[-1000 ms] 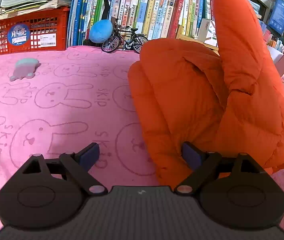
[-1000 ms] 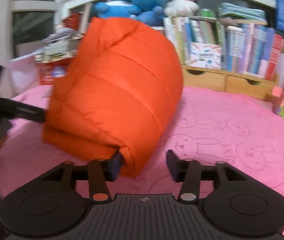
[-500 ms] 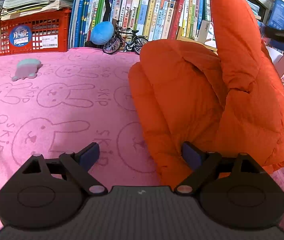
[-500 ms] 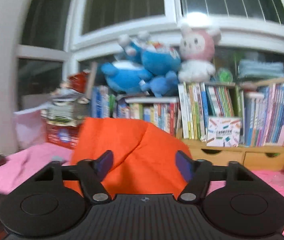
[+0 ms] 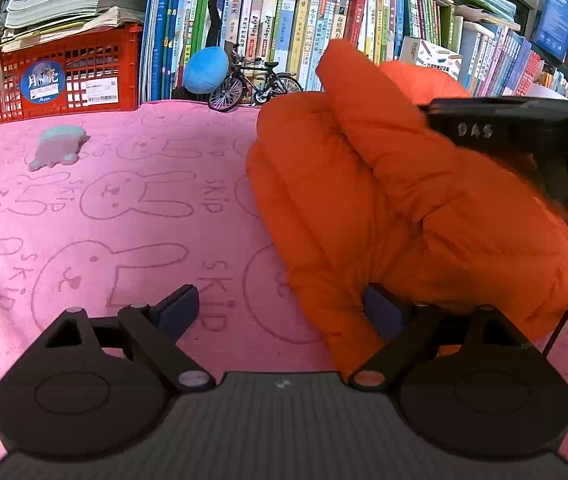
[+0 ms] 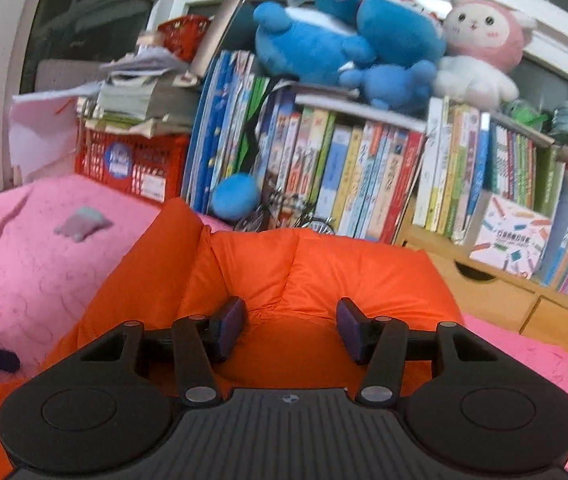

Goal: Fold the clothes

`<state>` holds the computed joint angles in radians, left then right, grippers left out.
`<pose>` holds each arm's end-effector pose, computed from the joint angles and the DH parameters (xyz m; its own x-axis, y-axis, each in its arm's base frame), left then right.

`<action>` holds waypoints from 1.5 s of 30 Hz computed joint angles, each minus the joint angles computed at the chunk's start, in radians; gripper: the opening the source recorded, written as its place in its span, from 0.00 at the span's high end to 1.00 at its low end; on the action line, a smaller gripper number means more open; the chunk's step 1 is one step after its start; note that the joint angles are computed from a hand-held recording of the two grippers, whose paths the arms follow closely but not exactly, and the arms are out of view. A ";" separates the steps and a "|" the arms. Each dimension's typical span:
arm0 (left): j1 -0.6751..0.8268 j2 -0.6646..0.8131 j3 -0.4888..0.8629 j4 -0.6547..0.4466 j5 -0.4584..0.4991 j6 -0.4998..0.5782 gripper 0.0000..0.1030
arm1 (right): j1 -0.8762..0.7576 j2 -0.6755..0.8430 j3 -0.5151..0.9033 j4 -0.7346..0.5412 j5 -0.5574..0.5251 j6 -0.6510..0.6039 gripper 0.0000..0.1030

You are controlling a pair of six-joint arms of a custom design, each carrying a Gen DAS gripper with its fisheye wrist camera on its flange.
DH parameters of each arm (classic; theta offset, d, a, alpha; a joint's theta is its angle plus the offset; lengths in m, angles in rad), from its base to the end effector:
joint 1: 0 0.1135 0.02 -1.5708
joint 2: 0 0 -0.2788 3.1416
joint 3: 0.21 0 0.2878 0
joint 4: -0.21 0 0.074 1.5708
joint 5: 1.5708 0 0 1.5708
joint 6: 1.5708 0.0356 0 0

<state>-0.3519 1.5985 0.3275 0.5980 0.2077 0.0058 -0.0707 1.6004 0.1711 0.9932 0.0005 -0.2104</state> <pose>0.2352 -0.0942 0.0731 -0.5823 0.2199 -0.7827 0.4920 0.8617 -0.1240 0.2261 -0.0160 0.0757 -0.4269 -0.1791 -0.8864 -0.0185 0.9817 -0.1895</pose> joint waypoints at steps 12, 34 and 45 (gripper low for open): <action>-0.006 0.010 0.001 0.004 -0.012 0.010 0.12 | 0.012 0.114 0.076 -0.048 0.000 -0.020 0.48; -0.020 -0.249 0.097 -0.175 -0.074 -0.045 0.11 | 0.046 0.193 0.086 0.015 0.066 -0.010 0.48; -0.153 0.075 0.253 -0.127 -0.184 -0.154 0.09 | 0.008 0.166 0.058 0.026 0.007 -0.035 0.48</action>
<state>-0.5052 1.6739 0.5807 0.4712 0.0238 -0.1483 -0.0628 1.7664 0.2288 1.0193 0.0078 -0.2457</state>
